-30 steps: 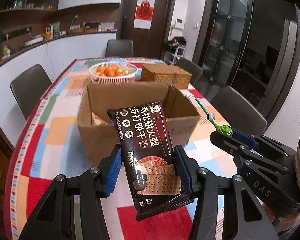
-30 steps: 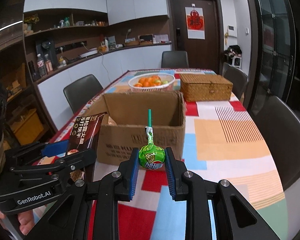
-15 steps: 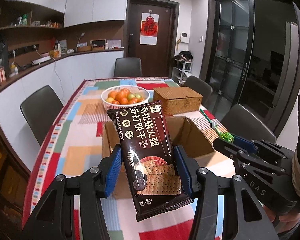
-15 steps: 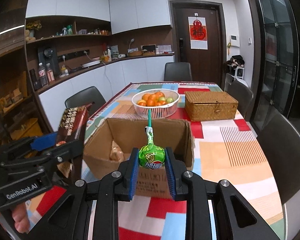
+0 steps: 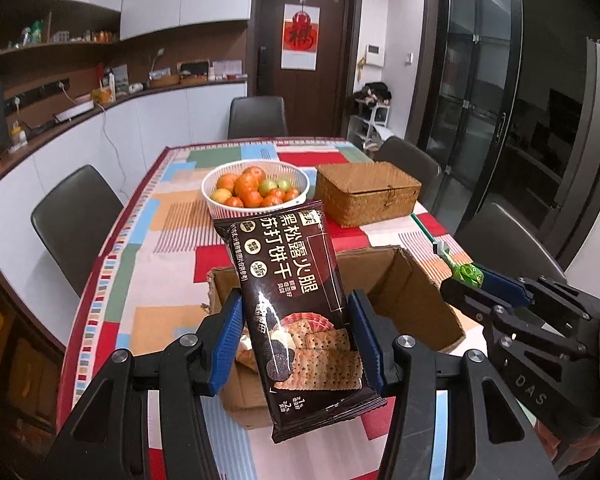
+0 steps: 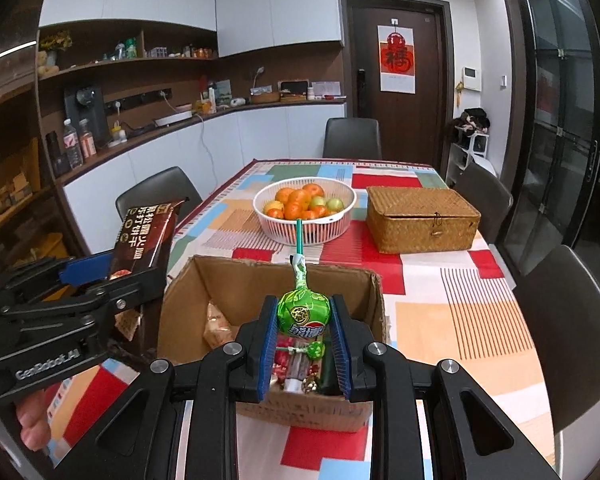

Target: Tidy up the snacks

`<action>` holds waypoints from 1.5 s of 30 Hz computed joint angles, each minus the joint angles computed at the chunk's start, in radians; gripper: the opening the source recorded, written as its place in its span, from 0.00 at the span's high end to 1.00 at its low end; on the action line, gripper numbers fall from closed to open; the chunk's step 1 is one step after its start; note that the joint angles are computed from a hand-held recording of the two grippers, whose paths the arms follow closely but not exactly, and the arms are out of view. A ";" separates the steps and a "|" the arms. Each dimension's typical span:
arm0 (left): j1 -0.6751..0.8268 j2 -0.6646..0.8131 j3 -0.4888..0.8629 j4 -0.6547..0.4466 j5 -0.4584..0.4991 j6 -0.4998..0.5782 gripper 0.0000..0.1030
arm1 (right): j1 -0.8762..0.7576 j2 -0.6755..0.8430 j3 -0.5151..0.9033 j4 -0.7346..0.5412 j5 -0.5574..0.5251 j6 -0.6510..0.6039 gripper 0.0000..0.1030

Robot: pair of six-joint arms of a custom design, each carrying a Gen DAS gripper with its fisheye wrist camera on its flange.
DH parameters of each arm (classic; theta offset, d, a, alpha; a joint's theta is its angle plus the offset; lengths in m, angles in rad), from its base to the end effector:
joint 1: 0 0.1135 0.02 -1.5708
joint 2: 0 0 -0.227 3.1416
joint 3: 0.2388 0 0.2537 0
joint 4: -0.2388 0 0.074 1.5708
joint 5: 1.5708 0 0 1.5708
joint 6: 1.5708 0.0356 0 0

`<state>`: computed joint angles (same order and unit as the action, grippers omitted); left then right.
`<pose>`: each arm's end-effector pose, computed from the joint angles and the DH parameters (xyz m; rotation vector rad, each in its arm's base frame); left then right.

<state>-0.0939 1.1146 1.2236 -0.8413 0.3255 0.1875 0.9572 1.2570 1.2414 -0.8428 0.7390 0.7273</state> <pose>0.2365 -0.0337 0.3317 0.4831 2.2257 -0.3252 0.1710 0.2011 0.3097 0.0610 2.1639 0.0423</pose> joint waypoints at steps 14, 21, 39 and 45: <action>-0.066 0.202 0.066 0.039 -0.114 -0.035 0.48 | -0.181 0.099 0.001 0.056 -0.212 -0.053 0.73; -0.052 0.052 -0.042 0.055 -0.137 -0.016 0.41 | -0.153 0.081 -0.025 0.034 -0.197 0.004 0.62; 0.147 -0.479 -0.277 -0.102 0.009 0.060 0.25 | 0.315 0.032 0.004 -0.401 0.228 0.570 0.29; 0.282 -0.615 -0.317 -0.172 0.103 0.119 0.18 | 0.467 0.125 0.081 -0.641 0.293 0.874 0.23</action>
<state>0.1883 0.4994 0.9062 -1.0131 0.4284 0.3064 1.4239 1.3821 1.3220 -1.4840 1.0319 1.6015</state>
